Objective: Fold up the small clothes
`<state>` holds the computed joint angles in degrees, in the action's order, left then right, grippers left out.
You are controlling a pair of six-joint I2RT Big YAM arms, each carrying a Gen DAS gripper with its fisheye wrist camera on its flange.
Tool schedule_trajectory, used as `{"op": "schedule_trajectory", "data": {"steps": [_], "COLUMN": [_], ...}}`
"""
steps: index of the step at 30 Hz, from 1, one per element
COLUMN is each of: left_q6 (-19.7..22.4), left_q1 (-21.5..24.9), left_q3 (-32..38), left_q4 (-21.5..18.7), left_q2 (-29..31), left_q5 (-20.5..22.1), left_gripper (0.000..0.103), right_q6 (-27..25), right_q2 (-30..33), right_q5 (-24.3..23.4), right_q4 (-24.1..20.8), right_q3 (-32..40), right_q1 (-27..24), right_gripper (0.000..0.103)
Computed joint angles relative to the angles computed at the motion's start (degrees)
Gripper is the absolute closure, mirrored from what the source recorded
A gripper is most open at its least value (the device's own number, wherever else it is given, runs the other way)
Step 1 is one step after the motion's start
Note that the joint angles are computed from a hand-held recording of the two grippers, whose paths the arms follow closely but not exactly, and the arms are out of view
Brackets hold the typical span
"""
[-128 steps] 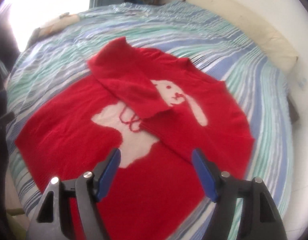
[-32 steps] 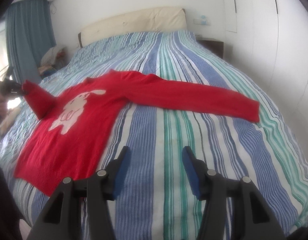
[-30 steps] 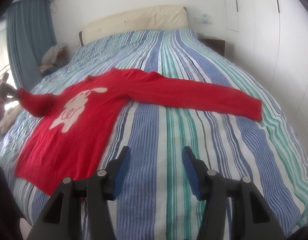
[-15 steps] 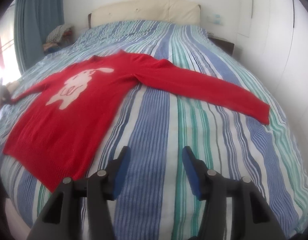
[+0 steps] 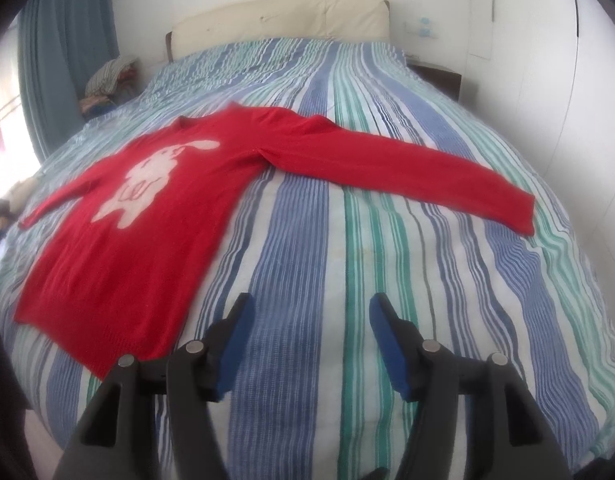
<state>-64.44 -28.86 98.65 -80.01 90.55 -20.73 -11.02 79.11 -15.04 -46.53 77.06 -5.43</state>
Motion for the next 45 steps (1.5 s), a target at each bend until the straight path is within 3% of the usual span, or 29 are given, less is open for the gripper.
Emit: {"op": "schedule_trajectory", "data": {"steps": [3,5,7,10,12,14,15,16,17,20,24,28,30,31,32,34,37,40,45], "left_q6": [6.2,7.6,5.0,-1.2,-3.5,-2.7,-1.6,-0.2,1.2,-0.1,0.6,1.3,1.3,1.0,0.6,0.4,0.0,-1.5,-3.5], "left_q1": [-7.9,-12.1,-14.3,-15.8,-16.5,-17.3,-17.8,-17.8,-17.5,-17.6,-18.0,-19.1,-19.8,-20.3,-21.0,-22.3,-22.7,-21.9,-22.0], "left_q3": [4.0,7.1,7.5,5.8,5.4,6.0,6.5,7.0,6.8,4.3,3.0,5.5,6.4,6.1,5.9,6.7,8.0,8.7,9.0], "left_q4": [2.2,1.8,2.3,3.0,4.3,5.8,6.3,6.4,7.2,9.1,8.2,5.4,5.2,5.6,6.1,5.3,3.5,0.8,-1.7], "left_q2": [3.2,6.7,8.7,10.0,10.3,11.0,11.5,12.1,12.3,10.0,9.5,11.6,11.6,10.8,10.2,9.7,10.2,11.1,11.4], "left_q5": [2.4,3.4,6.4,9.4,8.9,7.8,7.5,7.8,9.5,10.1,10.0,6.2,4.3,3.1,0.5,-6.8,-13.2,-14.0,-16.1], "left_gripper": [0.025,0.024,0.024,0.024,0.023,0.023,0.031,0.072,0.097,0.100,0.100,0.095,0.076,0.050,0.029,0.019,0.019,0.019,0.019], "right_q6": [0.7,2.0,2.9,4.5,4.9,5.6,5.8,5.4,4.5,4.6,3.5,4.1,3.6,3.2,2.5,1.7,2.6,4.3,5.7], "right_q2": [0.3,1.0,1.7,1.8,2.5,3.6,4.1,4.6,5.1,4.1,1.7,1.8,1.3,0.5,-0.3,-2.5,-6.6,-8.5,-8.5], "right_q5": [-5.7,-12.0,-15.9,-18.9,-19.4,-19.8,-20.1,-20.9,-20.8,-18.6,-15.5,-13.4,-11.8,-10.9,-9.6,-6.9,-3.1,0.7,1.2], "right_q4": [-5.6,-11.1,-15.6,-16.9,-17.6,-18.1,-18.1,-18.4,-19.1,-18.7,-19.7,-16.9,-15.7,-14.9,-14.3,-12.3,-6.0,-0.8,0.9], "right_q3": [2.1,3.3,3.2,1.1,0.6,0.6,0.6,0.9,1.4,1.0,-0.3,-2.7,-2.6,-2.8,-2.9,-4.0,-6.3,-7.5,-7.4], "right_q1": [-0.6,-0.6,0.3,2.0,3.0,3.7,4.0,4.2,4.6,4.9,4.1,4.8,5.8,6.2,6.5,6.5,6.0,5.9,5.6], "right_gripper": [0.044,0.044,0.044,0.044,0.044,0.045,0.049,0.070,0.099,0.099,0.100,0.099,0.098,0.088,0.068,0.045,0.044,0.041,0.041]}}
